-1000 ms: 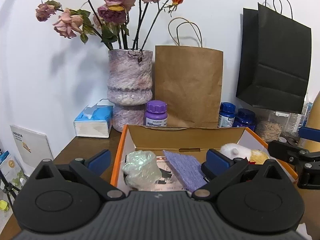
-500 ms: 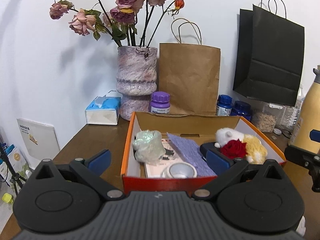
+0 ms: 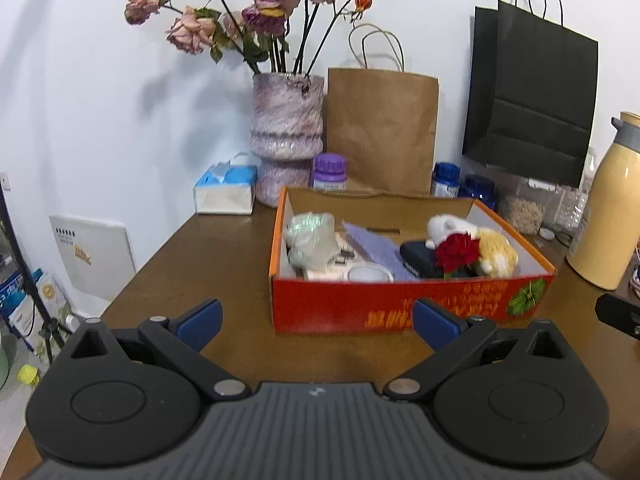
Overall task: Flip cup upright
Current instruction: 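Open the left tool to drop the bag while the right tool releases the rose, then grasp the braided black cable with the left tool while the right tool grasps the white tissue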
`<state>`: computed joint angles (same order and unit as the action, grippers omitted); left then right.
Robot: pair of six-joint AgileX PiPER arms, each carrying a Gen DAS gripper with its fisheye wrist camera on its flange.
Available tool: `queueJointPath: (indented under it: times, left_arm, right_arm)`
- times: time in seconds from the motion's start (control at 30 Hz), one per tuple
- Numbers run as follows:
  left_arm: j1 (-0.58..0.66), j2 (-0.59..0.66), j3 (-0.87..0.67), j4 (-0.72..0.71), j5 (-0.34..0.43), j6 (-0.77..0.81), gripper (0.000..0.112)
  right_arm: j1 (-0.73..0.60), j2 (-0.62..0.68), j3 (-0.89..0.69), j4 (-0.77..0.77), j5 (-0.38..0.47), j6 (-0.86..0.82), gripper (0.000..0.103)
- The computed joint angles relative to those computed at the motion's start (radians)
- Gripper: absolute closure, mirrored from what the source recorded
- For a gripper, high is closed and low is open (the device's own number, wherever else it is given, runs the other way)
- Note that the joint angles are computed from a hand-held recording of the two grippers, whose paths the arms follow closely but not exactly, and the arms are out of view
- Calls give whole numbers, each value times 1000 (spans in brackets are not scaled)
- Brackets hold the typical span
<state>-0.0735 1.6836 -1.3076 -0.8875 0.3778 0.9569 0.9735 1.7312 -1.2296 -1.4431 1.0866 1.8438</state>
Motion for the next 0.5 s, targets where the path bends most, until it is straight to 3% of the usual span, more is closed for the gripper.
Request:
queueJointPath:
  times: [0.5]
  left_arm:
    - [28, -133, 187, 89, 54, -38, 9]
  right_arm:
    - [135, -27, 131, 119, 63, 75, 0]
